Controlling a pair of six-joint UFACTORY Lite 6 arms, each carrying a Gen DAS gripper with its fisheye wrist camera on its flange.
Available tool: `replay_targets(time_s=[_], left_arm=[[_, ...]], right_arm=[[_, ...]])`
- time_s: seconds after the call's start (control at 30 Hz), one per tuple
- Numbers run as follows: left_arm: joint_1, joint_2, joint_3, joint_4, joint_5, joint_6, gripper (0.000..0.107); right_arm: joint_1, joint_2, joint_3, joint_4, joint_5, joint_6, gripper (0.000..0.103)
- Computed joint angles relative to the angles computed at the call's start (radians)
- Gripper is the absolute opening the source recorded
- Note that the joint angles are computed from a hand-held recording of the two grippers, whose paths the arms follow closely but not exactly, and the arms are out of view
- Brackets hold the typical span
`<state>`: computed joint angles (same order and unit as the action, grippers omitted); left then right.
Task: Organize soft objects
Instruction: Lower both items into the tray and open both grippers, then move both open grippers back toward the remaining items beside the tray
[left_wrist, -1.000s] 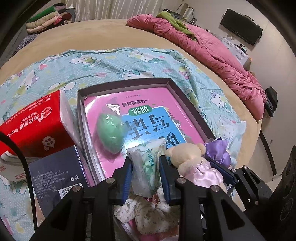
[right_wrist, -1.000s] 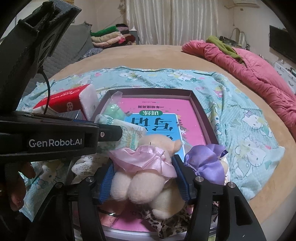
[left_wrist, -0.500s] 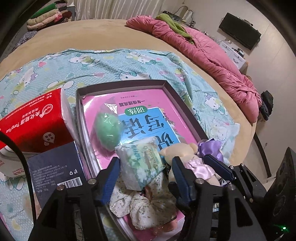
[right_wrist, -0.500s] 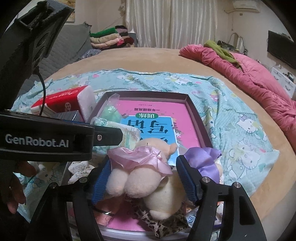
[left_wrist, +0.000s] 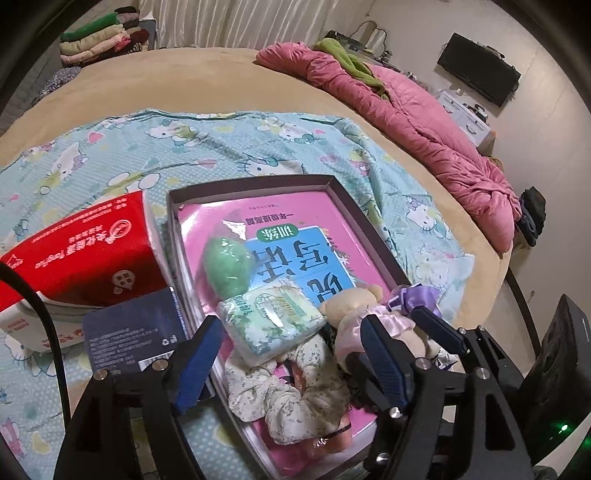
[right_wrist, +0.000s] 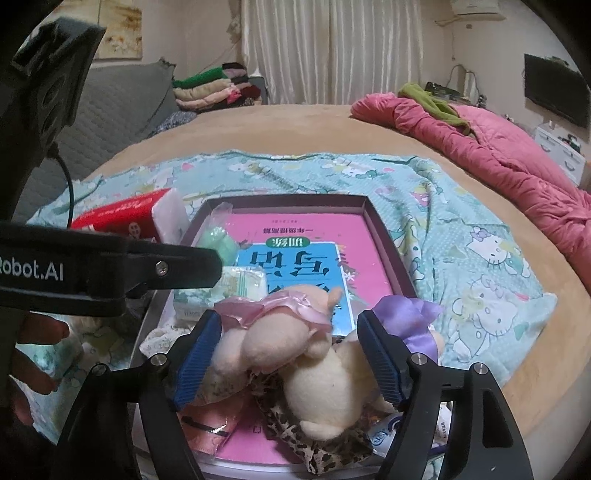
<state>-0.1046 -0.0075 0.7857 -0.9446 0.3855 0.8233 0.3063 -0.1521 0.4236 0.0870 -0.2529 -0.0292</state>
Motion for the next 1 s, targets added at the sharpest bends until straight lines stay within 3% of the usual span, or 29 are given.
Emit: replay_targets(time_s=[0.1,0.2,0.47,0.7,1.0], left_arm=[[0.002,-0.011,-0.007,0.028,0.001,-0.026,0.079],[0.010,-0.039,-0.020,0.037,0.006,-0.033,0.080],[0.053,-0.076,-0.030,0.029,0.038,-0.017,0.083],[0.118,-0.195,-0.063,0.078,0.071,-0.035,0.083],[0.222,-0.347,-0.111,0.179,0.147,-0.086,0.084]], right_arm=[[-0.011,-0.022,-0.008,-0.044,-0.005,0.053,0.079],[-0.010,-0.039,-0.015,0.045,-0.006,-0.022,0.081],[-0.070,-0.072,-0.034,-0.036,-0.008,0.076,0.081],[-0.079,-0.194,-0.078,0.008,-0.012,0.046,0.082],[-0.005,-0.347,-0.097,0.325,0.039,-0.229,0.082]])
